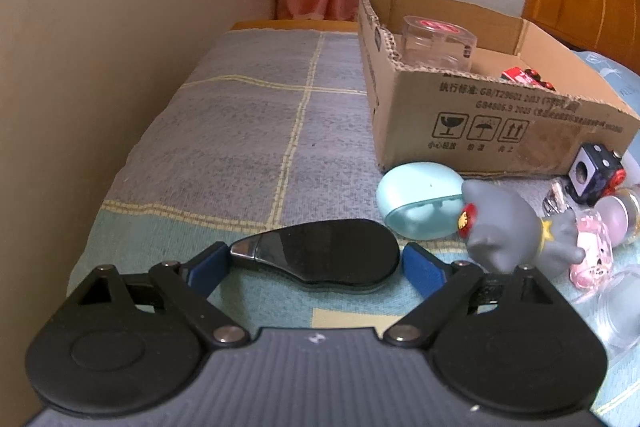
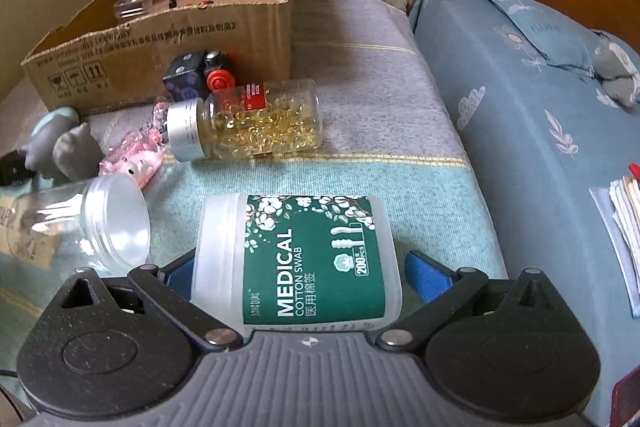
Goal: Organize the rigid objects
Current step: 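Grasp the white MEDICAL cotton swab tub with the right tool, then drop the black object into the box with the left tool while the right tool places the swab tub there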
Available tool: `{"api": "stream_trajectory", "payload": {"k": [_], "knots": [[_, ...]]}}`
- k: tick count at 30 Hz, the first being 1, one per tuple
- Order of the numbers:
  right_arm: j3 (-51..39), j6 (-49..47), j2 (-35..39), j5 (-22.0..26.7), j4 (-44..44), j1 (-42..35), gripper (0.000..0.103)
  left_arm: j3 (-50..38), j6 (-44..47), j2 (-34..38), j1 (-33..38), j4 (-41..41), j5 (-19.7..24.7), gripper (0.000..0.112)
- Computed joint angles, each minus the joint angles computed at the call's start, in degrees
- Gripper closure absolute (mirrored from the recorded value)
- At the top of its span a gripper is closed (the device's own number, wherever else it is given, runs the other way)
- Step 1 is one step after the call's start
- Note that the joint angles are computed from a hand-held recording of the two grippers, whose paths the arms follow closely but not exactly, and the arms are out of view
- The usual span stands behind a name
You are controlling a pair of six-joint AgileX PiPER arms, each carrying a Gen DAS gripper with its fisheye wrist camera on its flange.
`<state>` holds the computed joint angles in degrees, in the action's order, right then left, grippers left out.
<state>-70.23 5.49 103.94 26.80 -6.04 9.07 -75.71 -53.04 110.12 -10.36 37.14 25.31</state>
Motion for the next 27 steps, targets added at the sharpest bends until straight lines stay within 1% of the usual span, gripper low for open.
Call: {"api": "stream_trajectory", "payload": {"k": [5, 8, 12, 14, 16, 18, 20, 23, 27], "knots": [[-0.06, -5.29, 0.40, -1.06, 3.73, -0.65, 0.000, -0.04, -4.64, 0.64, -1.03, 6.57, 0.34, 0.017], [-0.22, -5.72, 0.59, -1.48, 3.10, -0.20, 0.000, -0.34, -5.06, 0.81, -1.27, 7.32, 0.73, 0.017], [-0.57, -5.17, 0.75, -1.52, 2.21, 0.21, 0.001, -2.61, -2.00, 1.38, -1.18, 1.81, 3.41, 0.017], [-0.65, -5.26, 0.79, -1.55, 2.27, 0.33, 0.001, -2.99, -2.59, 1.43, -1.42, 0.93, 4.40, 0.017], [-0.68, -6.18, 0.75, -1.59, 3.31, 0.22, 0.003, -2.68, -3.69, 1.45, -1.49, 1.52, 4.07, 0.017], [-0.83, -8.94, 0.62, -1.37, 6.22, -0.18, 0.011, -2.55, -2.58, 1.35, -1.08, 0.35, 3.36, 0.020], [-0.91, -8.15, 0.49, -1.35, 5.11, -0.04, 0.014, -2.70, -0.34, 1.26, -0.70, -1.22, 2.90, 0.023], [-0.81, -9.54, 0.48, -1.66, 6.85, -0.48, 0.015, -2.79, 2.77, 1.19, -0.12, -3.37, 2.47, 0.023], [-0.11, -12.54, -0.37, -1.84, 10.40, -1.30, 0.017, -3.58, 11.08, 1.03, 1.45, -10.05, 2.39, 0.023]]}}
